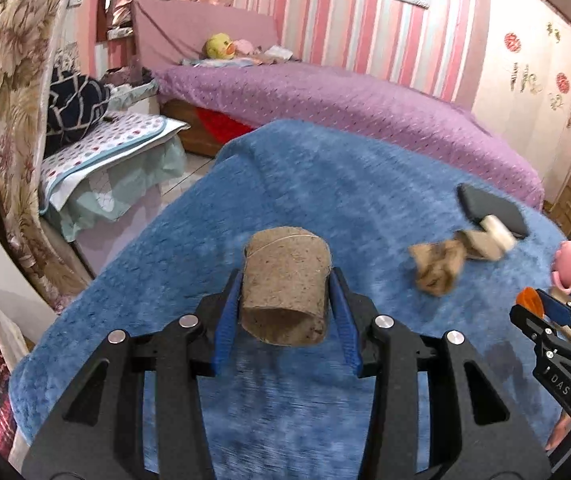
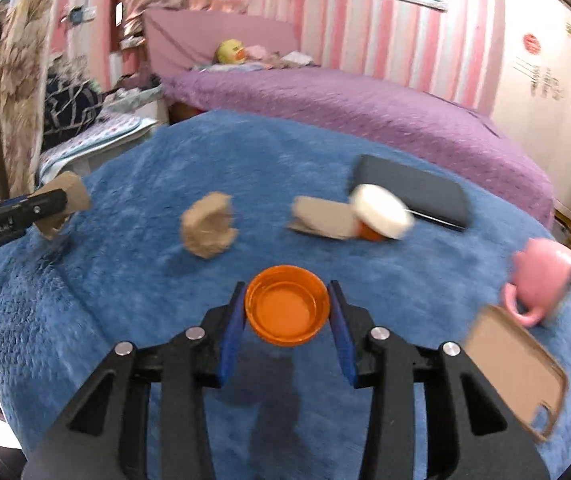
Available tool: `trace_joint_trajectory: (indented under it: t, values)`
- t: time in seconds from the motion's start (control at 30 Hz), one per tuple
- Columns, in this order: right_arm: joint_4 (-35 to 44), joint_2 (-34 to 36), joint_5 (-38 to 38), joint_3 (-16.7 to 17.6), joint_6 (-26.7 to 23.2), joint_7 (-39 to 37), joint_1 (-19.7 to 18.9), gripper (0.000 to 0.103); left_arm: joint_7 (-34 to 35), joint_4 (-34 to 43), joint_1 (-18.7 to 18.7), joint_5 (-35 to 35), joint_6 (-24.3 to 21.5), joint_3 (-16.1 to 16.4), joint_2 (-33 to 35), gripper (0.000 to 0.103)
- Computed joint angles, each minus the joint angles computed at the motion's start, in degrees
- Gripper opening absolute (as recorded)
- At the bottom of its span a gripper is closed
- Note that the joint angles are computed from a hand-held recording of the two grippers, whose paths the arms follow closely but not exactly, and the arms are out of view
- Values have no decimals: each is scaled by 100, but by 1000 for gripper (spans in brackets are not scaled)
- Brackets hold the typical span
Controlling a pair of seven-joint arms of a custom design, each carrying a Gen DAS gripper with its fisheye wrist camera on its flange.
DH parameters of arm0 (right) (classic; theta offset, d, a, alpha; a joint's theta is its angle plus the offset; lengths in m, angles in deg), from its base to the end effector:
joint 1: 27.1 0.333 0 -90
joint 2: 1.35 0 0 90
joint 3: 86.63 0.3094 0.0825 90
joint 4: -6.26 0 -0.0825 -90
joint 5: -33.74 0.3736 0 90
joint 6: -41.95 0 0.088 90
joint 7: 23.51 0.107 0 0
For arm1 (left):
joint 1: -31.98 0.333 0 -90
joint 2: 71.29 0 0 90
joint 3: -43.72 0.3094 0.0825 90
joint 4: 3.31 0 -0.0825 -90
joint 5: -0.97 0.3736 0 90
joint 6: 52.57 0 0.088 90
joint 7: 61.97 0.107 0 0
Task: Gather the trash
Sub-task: 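Grasp the orange bottle cap with the right gripper while the left gripper holds the tube, then carry the cardboard tube and orange cap over the blue basket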
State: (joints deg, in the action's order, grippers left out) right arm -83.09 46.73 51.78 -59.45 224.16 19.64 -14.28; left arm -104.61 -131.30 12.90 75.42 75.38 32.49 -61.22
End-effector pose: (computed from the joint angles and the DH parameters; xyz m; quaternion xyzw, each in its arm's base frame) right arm 0.6325 0.3792 0.2781 -0.8527 0.2989 -0.1654 0.3951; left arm 0.4731 -0.2424 0.2952 -0.8409 0.3234 -0.2050 0.3824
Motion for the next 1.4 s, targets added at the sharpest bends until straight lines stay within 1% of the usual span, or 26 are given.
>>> trace_joint_trajectory:
  t: [0.17, 0.3, 0.33, 0.43, 0.53, 0.6, 0.7, 0.83, 0.93, 1.03, 1.13, 1.2, 1.4]
  values:
    - [-565, -340, -26, 264, 420, -29, -633, 40, 198, 607, -257, 161, -215, -86, 301, 42]
    - [-1046, -557, -248, 687, 705, 132, -1424, 40, 621, 1313, -538, 232, -411, -70, 740, 42]
    - [-1164, -609, -307, 752, 790, 198, -1587, 40, 680, 1477, -598, 258, -381, -43, 852, 42]
    - [-1403, -740, -483, 820, 908, 422, -1965, 40, 863, 1943, -765, 269, -264, 48, 1176, 42]
    - [-1580, -831, -618, 786, 1066, 690, -2209, 40, 1052, 2482, -985, 227, -233, 162, 1550, 42]
    - [-1627, -816, -713, 774, 1143, 881, -2370, 40, 1103, 2767, -1103, 218, -113, 253, 1749, 42]
    - [-1585, -785, -832, 562, 1191, 1127, -2370, 40, 1255, 3221, -1282, 170, 68, 375, 2074, 42]
    - [-1512, -693, -1137, 543, 1122, 1406, -2554, 40, 1778, 3940, -1587, -67, -2, 546, 2582, 42]
    - [-1509, -681, -1347, 441, 1155, 1593, -2569, 40, 2163, 4397, -1760, -301, -34, 678, 2905, 42]
    - [-1557, -722, -1545, 274, 1225, 1763, -2523, 40, 2349, 4615, -1870, -480, 86, 809, 3072, 42]
    - [-1568, -708, -1719, 247, 1222, 1939, -2604, 40, 2496, 4791, -1992, -586, 82, 927, 3196, 42]
    - [-1579, -710, -1799, 209, 1248, 2041, -2640, 40, 2521, 4781, -2036, -607, 124, 995, 3192, 42]
    - [-1616, -735, -2016, 190, 1274, 2306, -2755, 40, 2658, 4982, -2178, -663, 51, 1101, 3316, 42]
